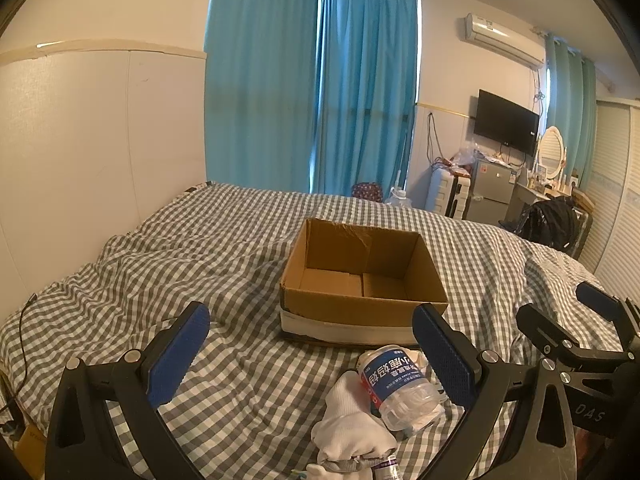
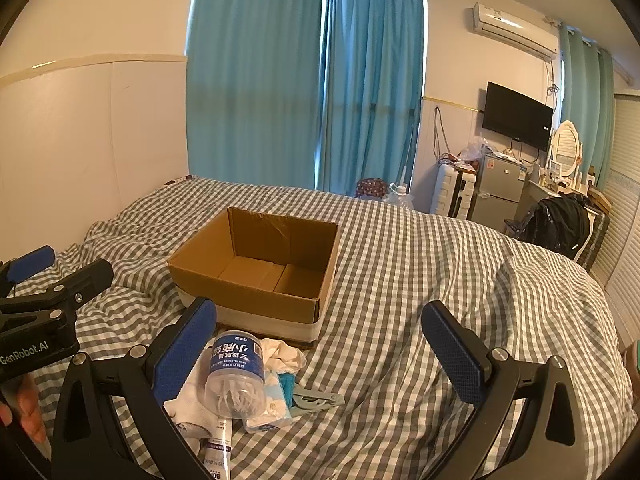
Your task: Organize objects
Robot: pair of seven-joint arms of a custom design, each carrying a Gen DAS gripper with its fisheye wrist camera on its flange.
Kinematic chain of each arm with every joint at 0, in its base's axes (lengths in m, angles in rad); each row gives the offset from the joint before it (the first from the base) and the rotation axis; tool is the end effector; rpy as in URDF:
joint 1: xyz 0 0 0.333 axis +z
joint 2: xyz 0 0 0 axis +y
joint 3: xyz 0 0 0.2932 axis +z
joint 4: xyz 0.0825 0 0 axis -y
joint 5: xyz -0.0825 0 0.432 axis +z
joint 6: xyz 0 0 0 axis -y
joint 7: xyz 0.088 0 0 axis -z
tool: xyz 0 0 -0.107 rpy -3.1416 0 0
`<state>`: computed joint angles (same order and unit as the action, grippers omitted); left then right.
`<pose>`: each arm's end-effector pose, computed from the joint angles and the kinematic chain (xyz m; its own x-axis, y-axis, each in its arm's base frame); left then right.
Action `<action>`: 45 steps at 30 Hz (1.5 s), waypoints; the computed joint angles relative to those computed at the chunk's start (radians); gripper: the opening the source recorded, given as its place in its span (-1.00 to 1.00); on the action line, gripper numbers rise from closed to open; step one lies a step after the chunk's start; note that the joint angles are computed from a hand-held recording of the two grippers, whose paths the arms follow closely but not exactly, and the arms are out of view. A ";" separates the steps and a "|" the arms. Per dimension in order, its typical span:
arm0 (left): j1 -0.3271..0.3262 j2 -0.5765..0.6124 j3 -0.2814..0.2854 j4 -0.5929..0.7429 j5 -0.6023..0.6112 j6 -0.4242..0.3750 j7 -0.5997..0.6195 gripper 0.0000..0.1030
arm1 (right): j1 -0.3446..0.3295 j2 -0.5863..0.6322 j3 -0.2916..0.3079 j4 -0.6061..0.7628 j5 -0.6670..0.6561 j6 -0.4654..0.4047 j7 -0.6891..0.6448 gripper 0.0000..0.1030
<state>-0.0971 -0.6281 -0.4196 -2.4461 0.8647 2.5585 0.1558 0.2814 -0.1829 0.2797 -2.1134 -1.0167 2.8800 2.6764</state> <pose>0.4059 -0.2618 0.5394 0.2500 -0.9662 0.0628 -0.4358 -0.1702 -0.8838 0.4708 0.3626 0.5385 0.3062 -0.9498 0.0636 -0.4230 -0.1956 -0.8847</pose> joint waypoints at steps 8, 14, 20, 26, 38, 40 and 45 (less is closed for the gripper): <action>-0.002 0.004 0.002 0.001 0.003 0.001 0.004 1.00 | 0.001 0.004 -0.002 0.001 -0.003 0.003 0.002 1.00; -0.002 -0.001 0.002 -0.003 0.003 0.005 0.004 1.00 | 0.005 0.010 -0.005 0.000 -0.001 0.009 -0.003 1.00; -0.002 -0.013 -0.002 -0.008 0.003 0.016 0.001 1.00 | 0.007 0.002 -0.005 -0.011 0.003 0.027 -0.019 1.00; 0.000 -0.051 -0.021 -0.019 0.024 -0.008 -0.034 1.00 | -0.020 -0.038 0.010 -0.038 -0.012 0.054 0.002 1.00; -0.021 -0.029 -0.037 -0.019 0.002 -0.085 -0.017 1.00 | -0.096 -0.097 0.066 -0.093 0.078 0.091 -0.053 1.00; -0.030 0.009 -0.036 -0.009 0.002 -0.097 -0.005 1.00 | -0.105 -0.098 0.073 -0.099 0.104 0.088 -0.073 1.00; -0.091 0.185 0.027 0.032 -0.074 -0.075 0.106 1.00 | -0.108 -0.076 0.075 -0.109 0.177 0.073 -0.136 1.00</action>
<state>-0.1880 -0.4432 -0.3927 -2.4140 0.7911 2.4832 0.2621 0.1732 -0.2587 0.3551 -2.2226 -0.8399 2.9529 2.5401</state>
